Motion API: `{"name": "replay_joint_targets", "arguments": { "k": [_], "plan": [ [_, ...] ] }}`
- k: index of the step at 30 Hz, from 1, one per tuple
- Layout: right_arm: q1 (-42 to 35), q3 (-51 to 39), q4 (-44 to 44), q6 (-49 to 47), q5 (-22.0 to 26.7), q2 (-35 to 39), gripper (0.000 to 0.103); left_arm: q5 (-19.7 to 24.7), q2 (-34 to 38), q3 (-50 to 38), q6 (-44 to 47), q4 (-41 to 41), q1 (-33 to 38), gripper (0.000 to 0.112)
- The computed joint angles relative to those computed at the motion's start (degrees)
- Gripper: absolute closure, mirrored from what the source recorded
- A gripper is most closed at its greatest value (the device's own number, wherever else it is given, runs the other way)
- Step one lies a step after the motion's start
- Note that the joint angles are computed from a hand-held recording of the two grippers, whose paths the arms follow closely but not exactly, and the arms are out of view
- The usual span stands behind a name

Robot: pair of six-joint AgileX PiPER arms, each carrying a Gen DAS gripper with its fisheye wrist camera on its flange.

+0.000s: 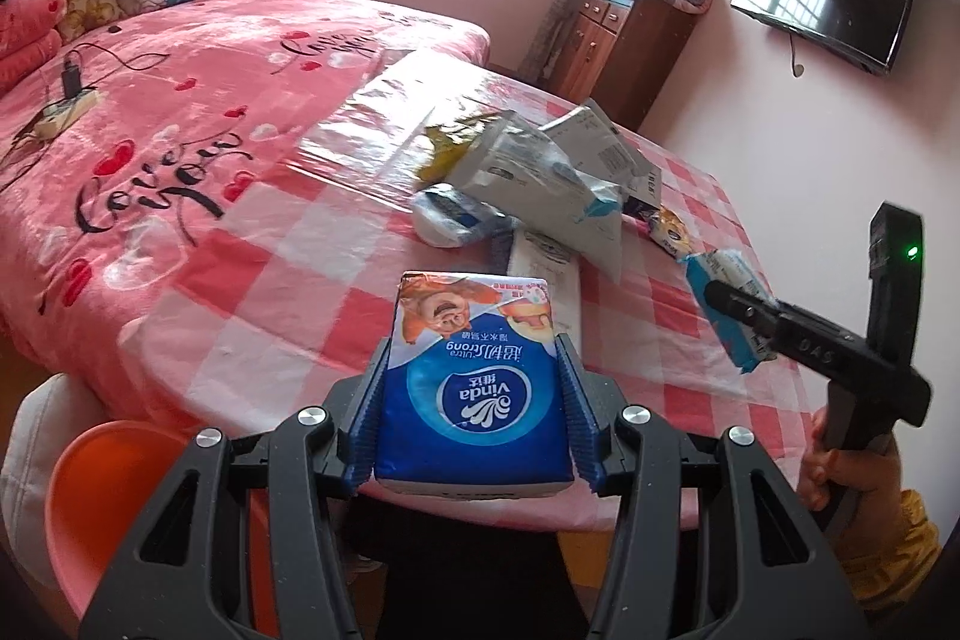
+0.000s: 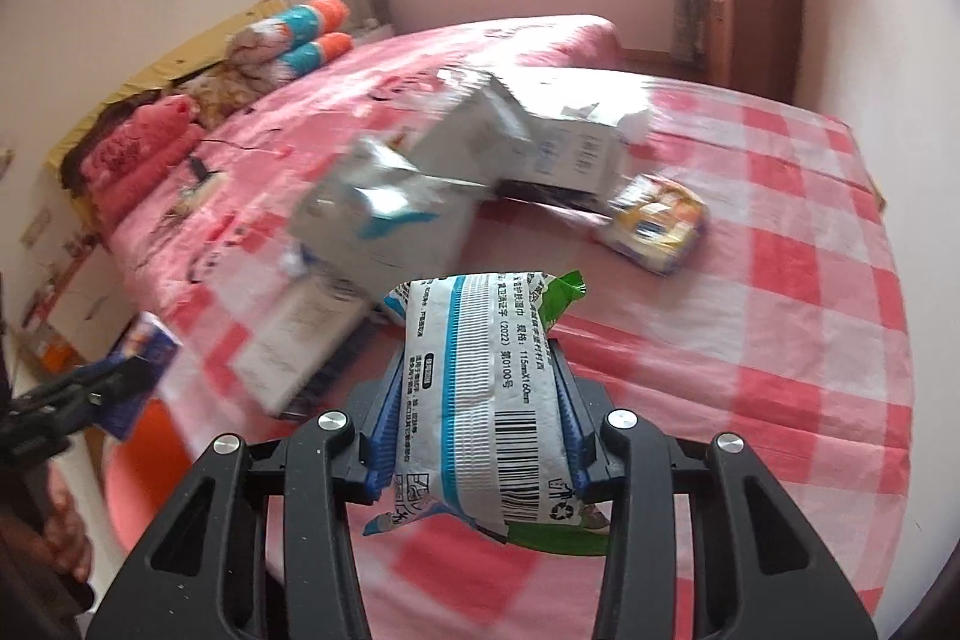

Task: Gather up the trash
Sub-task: 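Carry both items to the orange bucket and open both tools to drop them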

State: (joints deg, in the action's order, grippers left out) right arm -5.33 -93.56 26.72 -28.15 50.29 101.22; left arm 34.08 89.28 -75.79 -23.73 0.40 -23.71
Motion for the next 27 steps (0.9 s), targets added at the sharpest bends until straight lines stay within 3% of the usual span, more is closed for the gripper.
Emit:
{"name": "replay_joint_targets", "arguments": {
  "k": [8, 18, 27],
  "plan": [
    [7.35, -4.84, 6.54, -1.42, 8.16, 1.05, 0.059, 0.21, -7.99, 8.69, -2.2, 2.61, 5.22, 0.059],
    [21.25, -11.62, 10.57, 0.21, 17.21, 7.11, 0.059, 0.69, -17.33, 23.41, -0.21, 0.77, 17.36, 0.059],
    [31.69, -11.56, 7.52, -0.01, 17.1, 11.49, 0.057, -0.49, -18.01, 31.56, 5.43, -4.16, 26.9, 0.059]
  ]
}}
